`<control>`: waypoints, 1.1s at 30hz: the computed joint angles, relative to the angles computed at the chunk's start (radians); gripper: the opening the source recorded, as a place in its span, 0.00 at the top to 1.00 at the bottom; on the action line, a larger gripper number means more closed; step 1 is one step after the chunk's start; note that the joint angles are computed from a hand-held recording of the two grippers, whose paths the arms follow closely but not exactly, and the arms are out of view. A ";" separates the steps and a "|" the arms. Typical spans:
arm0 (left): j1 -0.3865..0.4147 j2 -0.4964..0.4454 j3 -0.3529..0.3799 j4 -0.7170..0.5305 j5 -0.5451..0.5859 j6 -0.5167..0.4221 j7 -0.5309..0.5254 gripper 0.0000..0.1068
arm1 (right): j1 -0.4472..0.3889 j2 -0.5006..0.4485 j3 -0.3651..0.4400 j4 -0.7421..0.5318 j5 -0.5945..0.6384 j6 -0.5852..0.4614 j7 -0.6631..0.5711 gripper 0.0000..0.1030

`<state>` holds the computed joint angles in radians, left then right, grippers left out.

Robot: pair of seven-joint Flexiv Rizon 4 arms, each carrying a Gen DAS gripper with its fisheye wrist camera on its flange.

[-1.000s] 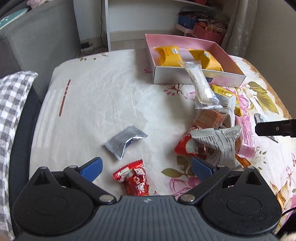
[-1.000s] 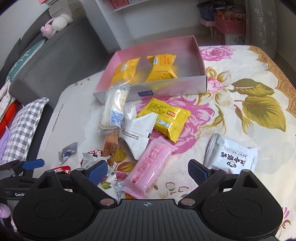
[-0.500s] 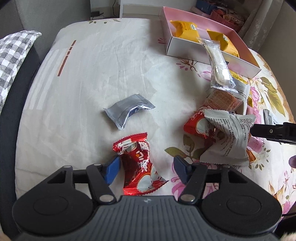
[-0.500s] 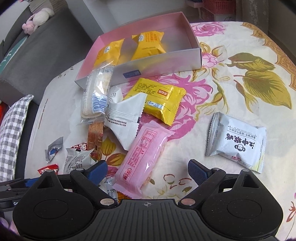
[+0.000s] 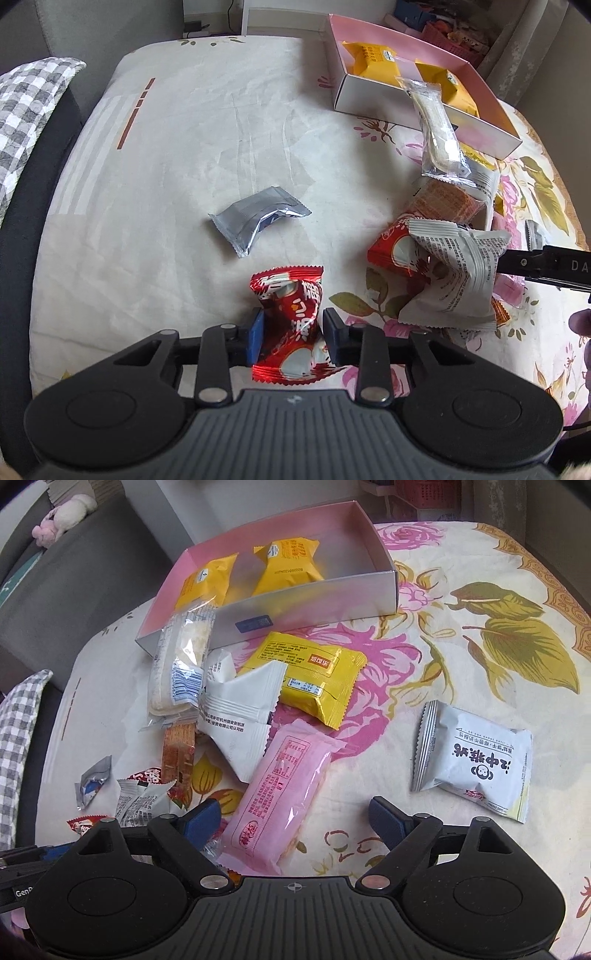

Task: Organize snacks
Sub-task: 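Grasp the pink wrapped bar with the right tool while the left tool holds the red candy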

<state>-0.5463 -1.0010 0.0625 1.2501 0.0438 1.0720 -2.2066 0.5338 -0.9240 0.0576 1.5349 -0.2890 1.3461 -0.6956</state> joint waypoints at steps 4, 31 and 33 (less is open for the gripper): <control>-0.003 -0.001 0.000 -0.004 0.005 0.005 0.005 0.72 | 0.015 0.005 -0.021 0.007 -0.013 0.002 0.003 0.34; -0.021 0.015 0.024 0.008 0.023 0.088 0.004 0.73 | 0.014 0.044 -0.032 0.039 -0.024 0.030 0.000 0.69; -0.021 0.018 0.026 0.011 0.022 0.098 0.002 0.73 | 0.011 0.049 -0.035 0.045 -0.023 0.043 0.004 0.69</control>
